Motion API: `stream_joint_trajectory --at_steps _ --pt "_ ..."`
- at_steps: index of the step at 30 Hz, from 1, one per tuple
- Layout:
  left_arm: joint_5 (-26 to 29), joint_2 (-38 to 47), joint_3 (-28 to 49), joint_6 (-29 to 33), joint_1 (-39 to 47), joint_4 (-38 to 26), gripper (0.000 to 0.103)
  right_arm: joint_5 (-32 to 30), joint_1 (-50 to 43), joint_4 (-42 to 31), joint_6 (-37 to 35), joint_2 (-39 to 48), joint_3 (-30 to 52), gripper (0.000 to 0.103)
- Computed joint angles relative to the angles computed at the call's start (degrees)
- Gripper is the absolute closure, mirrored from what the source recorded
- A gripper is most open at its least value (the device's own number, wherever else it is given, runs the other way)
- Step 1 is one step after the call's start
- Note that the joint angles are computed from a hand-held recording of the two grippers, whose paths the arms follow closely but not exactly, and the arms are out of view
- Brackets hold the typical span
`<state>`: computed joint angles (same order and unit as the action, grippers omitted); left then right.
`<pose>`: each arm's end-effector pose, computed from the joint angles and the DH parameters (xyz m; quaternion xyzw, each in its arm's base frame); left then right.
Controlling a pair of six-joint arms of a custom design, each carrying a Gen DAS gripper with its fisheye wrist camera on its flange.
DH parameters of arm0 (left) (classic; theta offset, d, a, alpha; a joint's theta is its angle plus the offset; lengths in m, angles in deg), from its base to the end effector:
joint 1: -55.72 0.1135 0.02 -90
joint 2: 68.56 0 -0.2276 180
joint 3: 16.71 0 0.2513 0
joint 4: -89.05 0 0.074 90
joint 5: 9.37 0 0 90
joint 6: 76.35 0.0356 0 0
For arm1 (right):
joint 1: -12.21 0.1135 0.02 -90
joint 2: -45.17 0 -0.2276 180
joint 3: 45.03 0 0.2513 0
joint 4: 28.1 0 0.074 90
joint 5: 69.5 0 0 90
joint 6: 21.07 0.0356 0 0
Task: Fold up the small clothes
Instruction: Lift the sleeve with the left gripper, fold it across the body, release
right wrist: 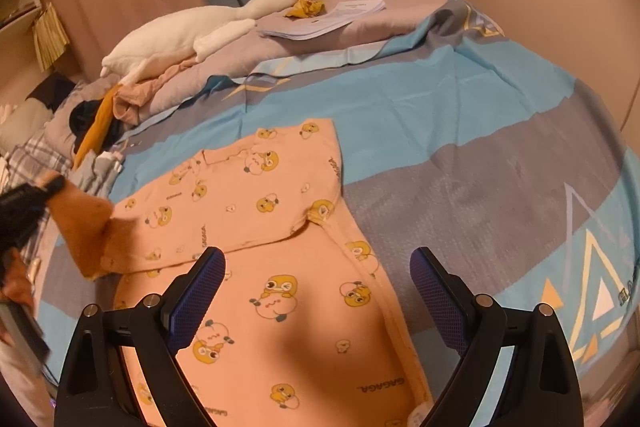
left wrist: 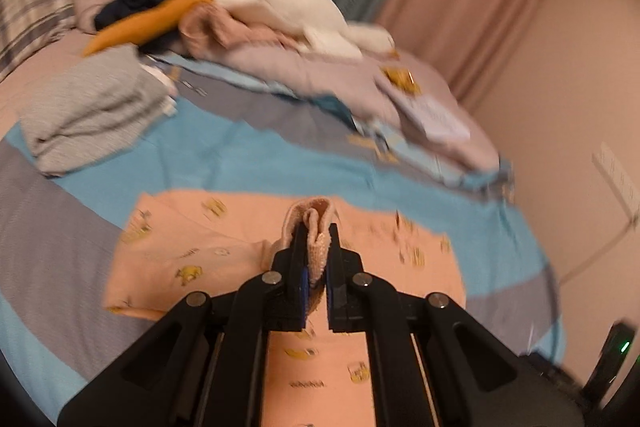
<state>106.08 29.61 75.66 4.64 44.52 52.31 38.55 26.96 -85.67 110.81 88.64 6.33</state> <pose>0.3703 -0.0889 0.2416 0.1057 0.8911 -0.2674 0.3511 0.1706 0.0335 0.2224 0.2700 0.8886 0.0318 0.3695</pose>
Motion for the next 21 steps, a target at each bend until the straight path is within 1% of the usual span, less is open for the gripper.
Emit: stream_joint_trajectory --at_steps 3,7,10,12,13,14,15,16,17,19,21 --pt "-2.5 2.1 -1.4 2.7 -4.0 -0.4 0.097 -0.5 -0.2 0.1 0.0 -0.5 -0.7 0.009" --pt "-4.8 4.9 -3.0 5.6 -7.1 -0.6 0.096 -1.3 -0.5 0.1 -0.1 -0.8 -1.4 0.009" --pt "-5.6 7.6 -3.5 7.0 -8.4 -0.7 0.095 -1.8 -0.9 -0.1 -0.2 -1.5 -2.0 0.01" --pt "-4.2 8.8 -3.3 7.3 -8.3 -1.6 0.09 -2.1 -1.2 -0.1 -0.3 -1.9 -2.3 0.01" --pt "-3.0 9.2 -3.3 6.8 -8.0 -1.7 0.084 -2.4 -1.5 -0.1 -0.4 -2.0 -2.4 0.009" --pt "-1.7 9.5 -3.0 6.6 -7.7 -2.2 0.074 -2.5 -1.7 0.0 -0.4 -2.1 -2.6 0.009" --pt "-0.1 9.5 -3.2 6.3 -7.5 -2.4 0.067 -2.7 -1.9 0.0 -0.5 -2.3 -2.7 0.009" --pt "2.7 9.6 -3.1 6.5 -6.9 -3.0 0.052 -2.9 -2.0 0.1 -0.5 -2.4 -2.9 0.009" --pt "4.1 9.1 -3.7 6.6 -6.7 -2.9 0.042 -3.1 -2.0 0.2 -0.4 -2.5 -3.0 0.009" --pt "6.3 8.3 -4.1 6.9 -6.4 -3.5 0.037 -3.5 -2.3 0.5 -0.6 -2.4 -3.1 0.009" --pt "7.3 6.5 -4.7 6.9 -5.9 -4.5 0.035 -3.9 -2.5 0.7 -0.8 -2.3 -3.1 0.009"
